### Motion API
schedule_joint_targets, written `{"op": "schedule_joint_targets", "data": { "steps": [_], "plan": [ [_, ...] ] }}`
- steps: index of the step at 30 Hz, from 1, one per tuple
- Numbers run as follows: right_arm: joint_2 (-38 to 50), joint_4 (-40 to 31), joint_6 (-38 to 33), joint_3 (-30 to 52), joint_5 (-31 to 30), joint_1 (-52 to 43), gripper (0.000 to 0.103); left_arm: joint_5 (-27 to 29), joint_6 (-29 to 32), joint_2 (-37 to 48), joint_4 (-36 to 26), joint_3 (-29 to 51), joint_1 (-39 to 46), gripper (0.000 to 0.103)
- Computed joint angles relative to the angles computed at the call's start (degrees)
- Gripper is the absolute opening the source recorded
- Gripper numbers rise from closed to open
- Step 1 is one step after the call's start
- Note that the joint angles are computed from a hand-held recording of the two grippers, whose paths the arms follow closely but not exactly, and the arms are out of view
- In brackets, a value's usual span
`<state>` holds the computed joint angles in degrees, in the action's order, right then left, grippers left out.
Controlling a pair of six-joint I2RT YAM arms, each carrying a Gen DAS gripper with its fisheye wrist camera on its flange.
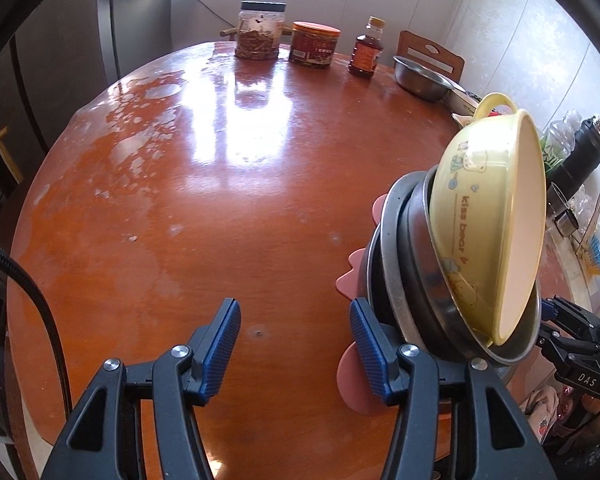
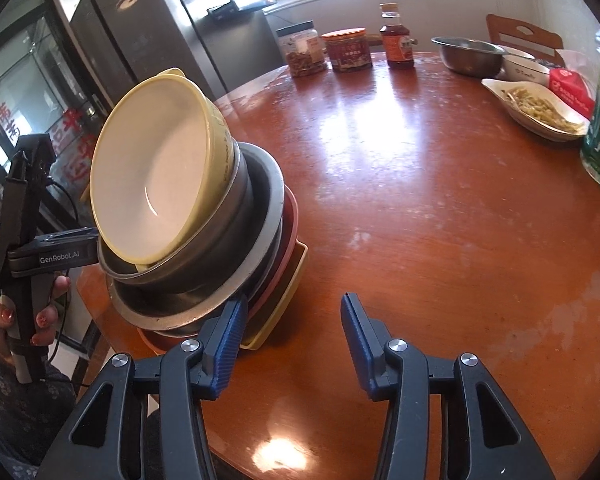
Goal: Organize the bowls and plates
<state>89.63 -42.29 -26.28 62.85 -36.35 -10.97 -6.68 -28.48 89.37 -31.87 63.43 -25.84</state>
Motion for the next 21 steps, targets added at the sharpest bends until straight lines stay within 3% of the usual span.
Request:
{"op": "schedule_joint_targets", "data": {
  "steps": [21],
  "plan": [
    [6.83, -6.45, -7.35, 8.46, -1.13, -13.88, 0.051, -1.62, -0.37, 17.34, -5.75, 20.69, -7.89, 0.056]
  ]
}}
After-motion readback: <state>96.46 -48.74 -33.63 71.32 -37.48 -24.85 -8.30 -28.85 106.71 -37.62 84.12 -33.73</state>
